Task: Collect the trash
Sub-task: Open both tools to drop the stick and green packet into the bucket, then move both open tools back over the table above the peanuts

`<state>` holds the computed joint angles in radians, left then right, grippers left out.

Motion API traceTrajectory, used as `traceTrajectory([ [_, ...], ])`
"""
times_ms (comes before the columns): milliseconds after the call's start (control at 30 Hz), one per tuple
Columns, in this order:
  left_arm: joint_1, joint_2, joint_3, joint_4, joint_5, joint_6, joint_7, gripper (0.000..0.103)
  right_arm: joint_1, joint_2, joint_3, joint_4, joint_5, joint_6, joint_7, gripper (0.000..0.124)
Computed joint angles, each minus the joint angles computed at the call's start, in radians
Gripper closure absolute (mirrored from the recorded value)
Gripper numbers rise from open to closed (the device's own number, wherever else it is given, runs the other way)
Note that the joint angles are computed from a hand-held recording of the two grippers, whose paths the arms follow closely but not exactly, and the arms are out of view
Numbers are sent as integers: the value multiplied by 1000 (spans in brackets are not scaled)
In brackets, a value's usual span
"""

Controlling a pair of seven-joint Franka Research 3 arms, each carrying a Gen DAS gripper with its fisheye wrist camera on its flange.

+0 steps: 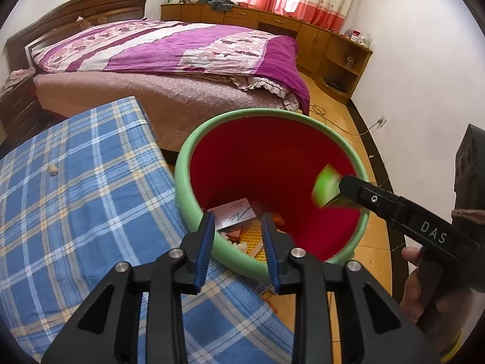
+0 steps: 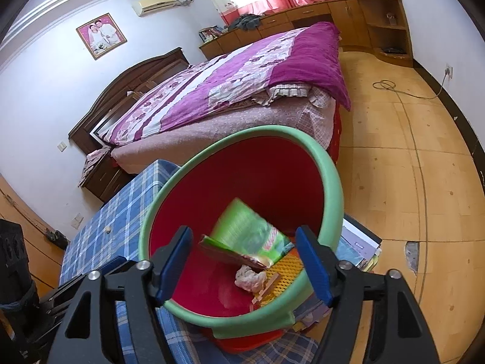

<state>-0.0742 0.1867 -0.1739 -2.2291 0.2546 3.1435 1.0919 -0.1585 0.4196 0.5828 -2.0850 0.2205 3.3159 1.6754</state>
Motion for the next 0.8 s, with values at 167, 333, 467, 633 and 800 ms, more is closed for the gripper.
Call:
traceTrajectory([
  [167,23,-41,-9,-43,-32,-10,-1,65,19,-16,-11,-12,1,8,9,38],
  [333,24,-91,9,-97,-44,-2,-19,65,31,-53,-13,-48,-13,24,35,37],
  [467,-5,-135,69,-137,71,-3,-131,65,22,-78,7,-82,-50,42,70,33],
  [633,23,-191,80,-191,207,5,-262,65,45,-120,-5,-128,-102,69,131,32],
  [800,87,-251,54,-239,324,-2,-380,65,97,-165,-35,-174,-144,107,194,32],
])
